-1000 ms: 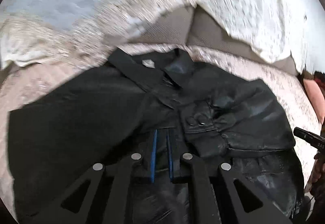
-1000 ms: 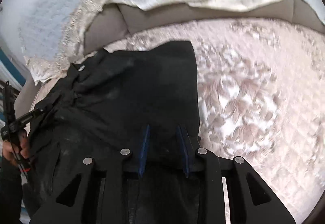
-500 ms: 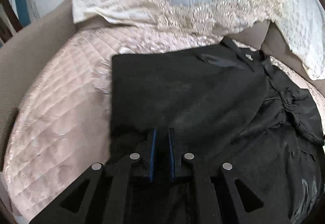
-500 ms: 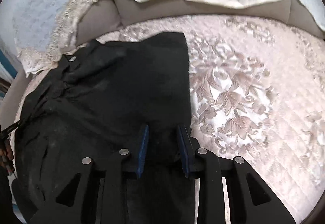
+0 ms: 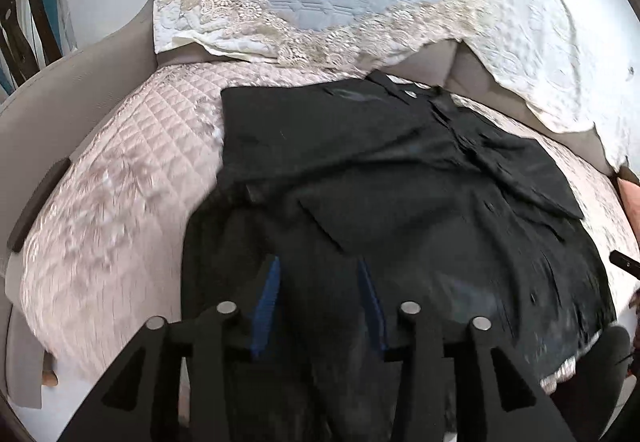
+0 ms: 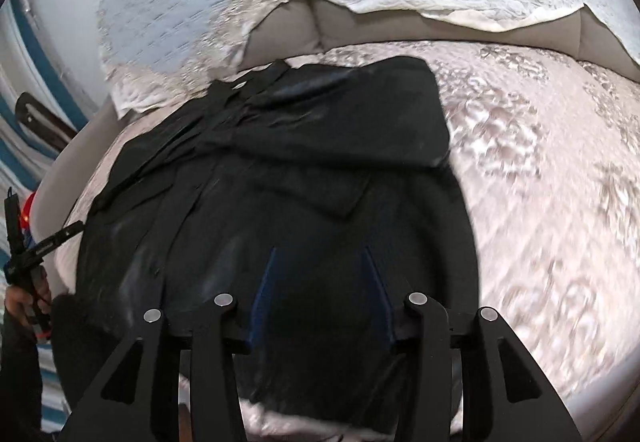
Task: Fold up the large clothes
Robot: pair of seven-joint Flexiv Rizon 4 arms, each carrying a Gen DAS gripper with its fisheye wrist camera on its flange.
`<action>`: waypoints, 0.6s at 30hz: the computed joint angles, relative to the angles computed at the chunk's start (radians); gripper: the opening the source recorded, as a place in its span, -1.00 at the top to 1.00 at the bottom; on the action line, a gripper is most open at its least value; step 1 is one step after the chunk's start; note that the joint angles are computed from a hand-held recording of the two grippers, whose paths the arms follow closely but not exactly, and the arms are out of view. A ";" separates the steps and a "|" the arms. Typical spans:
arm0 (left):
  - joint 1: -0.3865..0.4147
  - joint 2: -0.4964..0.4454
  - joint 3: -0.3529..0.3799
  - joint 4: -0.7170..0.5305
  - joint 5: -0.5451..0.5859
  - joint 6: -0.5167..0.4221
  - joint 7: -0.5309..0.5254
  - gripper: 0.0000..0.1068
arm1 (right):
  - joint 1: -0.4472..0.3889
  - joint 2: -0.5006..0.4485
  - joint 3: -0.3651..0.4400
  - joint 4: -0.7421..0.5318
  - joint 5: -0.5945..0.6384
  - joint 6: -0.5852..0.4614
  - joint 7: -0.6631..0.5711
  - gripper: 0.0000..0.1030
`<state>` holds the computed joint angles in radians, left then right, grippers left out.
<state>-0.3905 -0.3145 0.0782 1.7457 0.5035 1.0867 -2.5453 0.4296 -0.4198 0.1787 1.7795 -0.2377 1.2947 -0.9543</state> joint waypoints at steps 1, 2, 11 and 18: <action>-0.004 0.008 -0.003 0.014 0.001 0.005 -0.003 0.17 | 0.006 0.010 -0.004 0.018 -0.002 0.011 0.011 0.06; -0.007 0.015 -0.006 0.027 -0.002 0.010 -0.008 0.15 | 0.008 0.020 -0.002 0.034 0.000 0.020 0.017 -0.03; -0.015 0.087 -0.012 0.106 0.065 -0.016 -0.117 0.00 | 0.029 0.095 -0.048 0.144 -0.072 0.053 0.130 -0.11; 0.008 0.114 -0.040 0.132 0.102 -0.036 -0.163 -0.05 | 0.021 0.101 -0.040 0.160 -0.108 0.055 0.163 -0.11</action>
